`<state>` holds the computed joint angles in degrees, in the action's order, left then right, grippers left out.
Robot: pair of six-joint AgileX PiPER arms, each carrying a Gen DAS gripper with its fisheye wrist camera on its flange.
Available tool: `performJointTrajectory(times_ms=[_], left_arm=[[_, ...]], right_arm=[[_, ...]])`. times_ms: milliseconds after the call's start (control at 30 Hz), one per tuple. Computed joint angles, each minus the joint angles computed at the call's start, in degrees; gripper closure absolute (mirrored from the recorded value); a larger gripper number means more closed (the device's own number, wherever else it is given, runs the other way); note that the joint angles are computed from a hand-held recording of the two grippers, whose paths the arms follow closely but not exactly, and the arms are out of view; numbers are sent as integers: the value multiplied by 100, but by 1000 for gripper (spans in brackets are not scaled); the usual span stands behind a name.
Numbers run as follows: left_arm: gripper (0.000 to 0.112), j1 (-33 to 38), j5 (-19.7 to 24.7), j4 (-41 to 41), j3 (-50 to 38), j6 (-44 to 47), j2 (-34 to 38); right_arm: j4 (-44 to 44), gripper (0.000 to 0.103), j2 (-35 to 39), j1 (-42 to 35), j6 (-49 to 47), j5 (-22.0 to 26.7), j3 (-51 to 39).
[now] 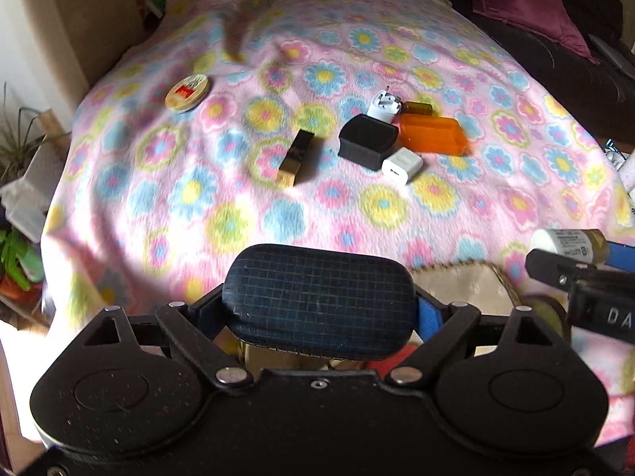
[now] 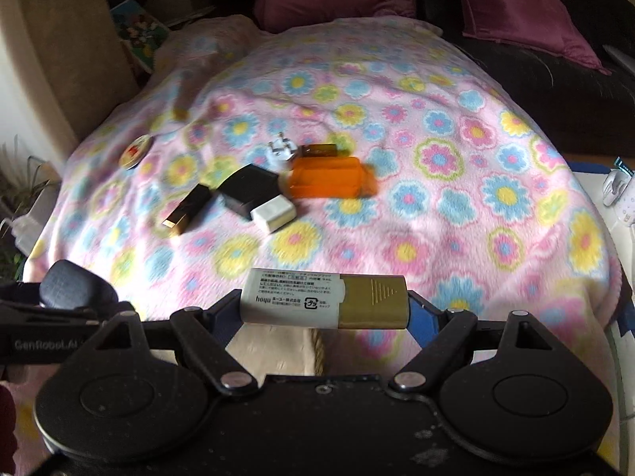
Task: Organize rigid objects
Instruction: 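Carry the glasses case and cylinder back toward the basket with both grippers, then lower both held items into the basket and open both grippers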
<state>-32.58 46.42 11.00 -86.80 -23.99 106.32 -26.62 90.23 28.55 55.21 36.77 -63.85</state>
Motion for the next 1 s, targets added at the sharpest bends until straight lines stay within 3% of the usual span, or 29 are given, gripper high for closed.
performJointTrajectory(times_ms=[200,400,567,1000], left_arm=[[26,-416,-89,546,1005,-833,-795],[27,-477,-65,514,1378,-1144,-908],[27,-501,-42,758,1489,-1576,-862],[26,-481,95,577,1438,-1516,-730]], right_arm=[[-599,19,-654,976,727,419,550],[-914,19,-871,1618,1131,712,849],[-825,19,-785,1481,1095,598,862],[-811,19,-706,1497,986,574,853]])
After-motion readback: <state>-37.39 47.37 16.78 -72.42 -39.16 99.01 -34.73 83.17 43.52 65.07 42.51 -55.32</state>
